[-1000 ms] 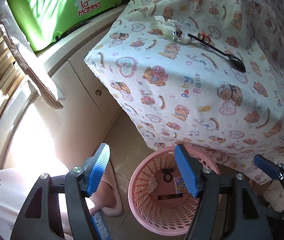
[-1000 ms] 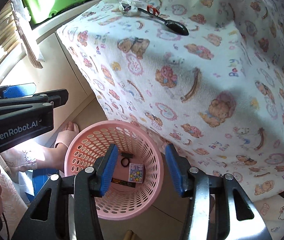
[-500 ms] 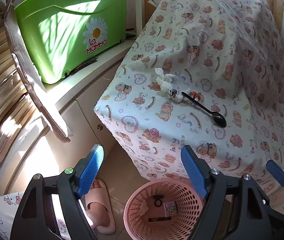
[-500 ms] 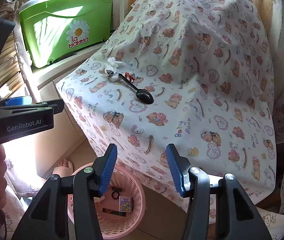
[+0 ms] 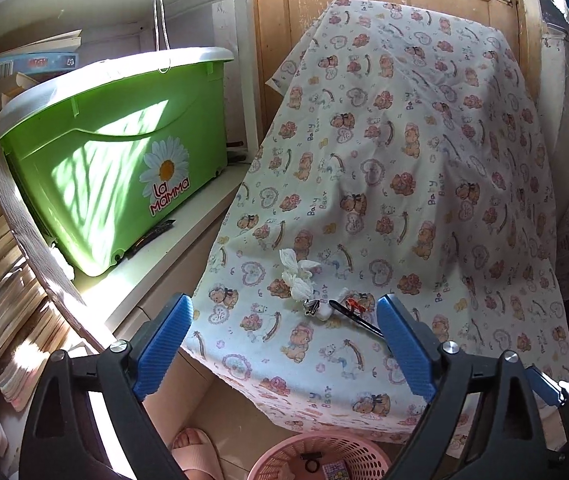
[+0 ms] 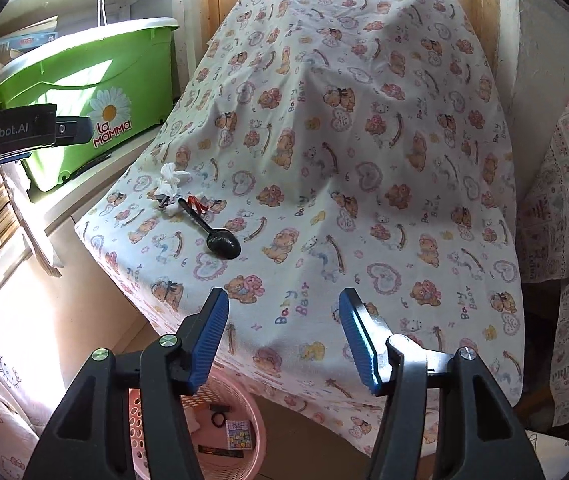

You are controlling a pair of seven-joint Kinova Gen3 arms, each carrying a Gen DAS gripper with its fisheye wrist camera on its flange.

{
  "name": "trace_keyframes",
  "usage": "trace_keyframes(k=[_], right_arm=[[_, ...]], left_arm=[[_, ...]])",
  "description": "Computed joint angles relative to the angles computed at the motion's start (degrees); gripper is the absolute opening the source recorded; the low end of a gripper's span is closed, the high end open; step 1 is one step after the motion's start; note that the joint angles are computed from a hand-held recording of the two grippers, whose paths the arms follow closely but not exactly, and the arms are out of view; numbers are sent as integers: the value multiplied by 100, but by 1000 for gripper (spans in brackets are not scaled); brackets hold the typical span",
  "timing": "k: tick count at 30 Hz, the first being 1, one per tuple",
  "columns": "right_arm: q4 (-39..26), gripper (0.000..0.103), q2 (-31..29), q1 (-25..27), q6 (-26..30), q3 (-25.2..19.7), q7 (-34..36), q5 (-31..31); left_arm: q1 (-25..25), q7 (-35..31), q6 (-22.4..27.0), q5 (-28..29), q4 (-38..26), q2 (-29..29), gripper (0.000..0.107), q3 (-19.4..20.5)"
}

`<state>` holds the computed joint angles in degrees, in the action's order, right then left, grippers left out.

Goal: Collect trash
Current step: 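Move both open tools toward the black spoon and small items on the cloth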

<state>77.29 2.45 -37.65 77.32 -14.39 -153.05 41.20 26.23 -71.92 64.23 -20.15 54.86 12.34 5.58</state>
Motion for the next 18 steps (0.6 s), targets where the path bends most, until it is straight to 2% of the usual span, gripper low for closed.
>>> trace_keyframes(k=[5,10,13,18], right_arm=[[-96,60,32,25,43,28,39,107],[-672,60,143,191,11,215,793,-18],[-948,66,153,361,-136,367,1066,-122],[-727,67,184,463,-311,482,899,135]], left_arm=[[-18,-41,97,67,-137,164,92,-8],[-42,-291,338,148,-766,441,92,-94],[20,-404,358,75,-1032,551,93,-196],[20,-291,58,42,-678,462,94,-309]])
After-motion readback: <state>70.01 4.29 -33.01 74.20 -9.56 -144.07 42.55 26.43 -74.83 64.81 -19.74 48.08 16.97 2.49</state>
